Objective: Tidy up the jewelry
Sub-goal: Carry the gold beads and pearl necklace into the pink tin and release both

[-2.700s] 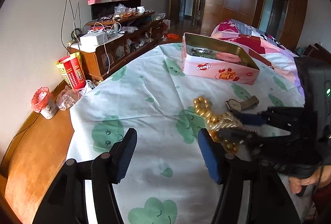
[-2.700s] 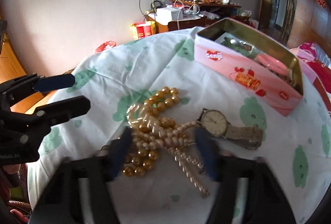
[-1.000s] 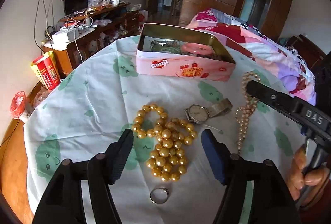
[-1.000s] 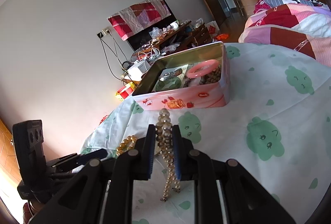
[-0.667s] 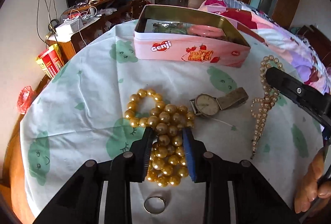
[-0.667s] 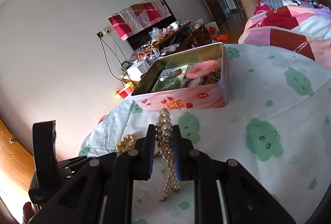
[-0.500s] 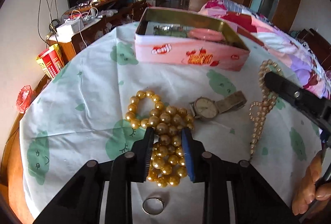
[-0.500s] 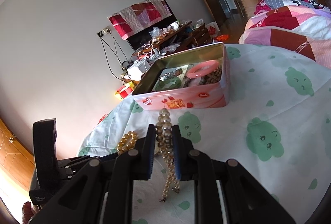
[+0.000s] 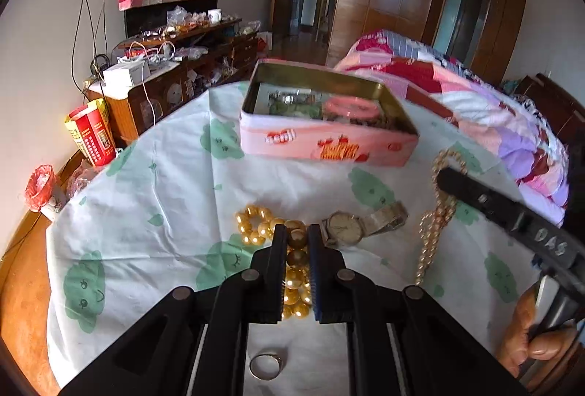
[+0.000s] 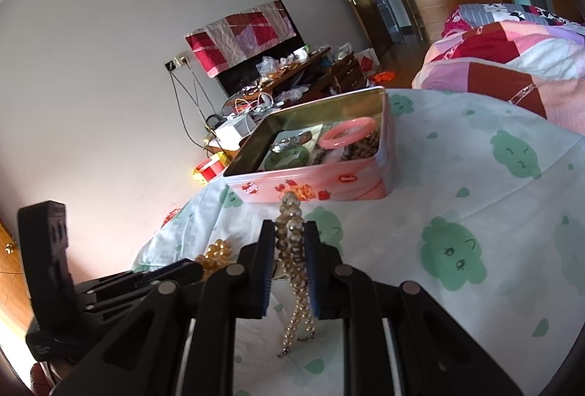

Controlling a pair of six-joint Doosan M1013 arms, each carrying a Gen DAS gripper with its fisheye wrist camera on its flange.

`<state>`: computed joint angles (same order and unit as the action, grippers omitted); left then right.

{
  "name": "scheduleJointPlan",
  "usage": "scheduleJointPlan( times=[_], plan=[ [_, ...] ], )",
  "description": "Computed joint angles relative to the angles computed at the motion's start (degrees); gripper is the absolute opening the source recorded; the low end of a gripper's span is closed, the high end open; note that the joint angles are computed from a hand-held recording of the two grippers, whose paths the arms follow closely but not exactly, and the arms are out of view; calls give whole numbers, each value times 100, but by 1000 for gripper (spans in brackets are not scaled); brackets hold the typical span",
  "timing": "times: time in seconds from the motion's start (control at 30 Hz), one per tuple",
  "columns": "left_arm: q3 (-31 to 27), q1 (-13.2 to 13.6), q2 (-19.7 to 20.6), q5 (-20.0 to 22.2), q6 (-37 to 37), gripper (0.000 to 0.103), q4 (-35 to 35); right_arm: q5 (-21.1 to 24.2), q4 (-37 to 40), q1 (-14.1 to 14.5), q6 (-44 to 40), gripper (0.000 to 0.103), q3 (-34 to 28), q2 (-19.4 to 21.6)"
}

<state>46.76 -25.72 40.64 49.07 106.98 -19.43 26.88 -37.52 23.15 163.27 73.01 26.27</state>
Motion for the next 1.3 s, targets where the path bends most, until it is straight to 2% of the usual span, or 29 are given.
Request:
scheduleJointPlan(
  times=[0.23,0.3,0.43,0.5,0.67,0.73,0.93,1.0,1.2,1.27,1.3],
  plan=[
    [205,16,-189,-500,299,10,-334,126,-375,17,375,19,-6,-43],
    [256,47,-224,-604,435,10,-570,192,-604,37,554,15,-21,-64],
    [413,124,-309,-873,818,10,-1141,302,-991,67,799,15,-86,-100],
    [471,164,-339,-976,992,10,-1409,345,-1124,74,869,14,-126,-106],
    [463,193,-352,-1050,1044,10,-1505,432,-1450,97,1036,14,-155,-119],
    [461,206,-352,-1052,1047,10,-1542,666,-1167,85,686,14,-266,-64],
    [397,201,-307,-981,1001,10,-1516,1049,965,-156,-1162,21,-682,252],
    [393,201,-302,-971,1040,10,-1514,1396,1654,-234,-1830,21,-987,468],
    [303,213,-246,-976,1036,10,-1533,2485,2053,-283,-2553,21,-1766,970],
    [219,207,-199,-939,944,10,-1449,2606,2124,-300,-2644,22,-1845,1034],
    [187,206,-180,-922,917,10,-1431,2522,2081,-298,-2619,18,-1782,1002]
  ],
)
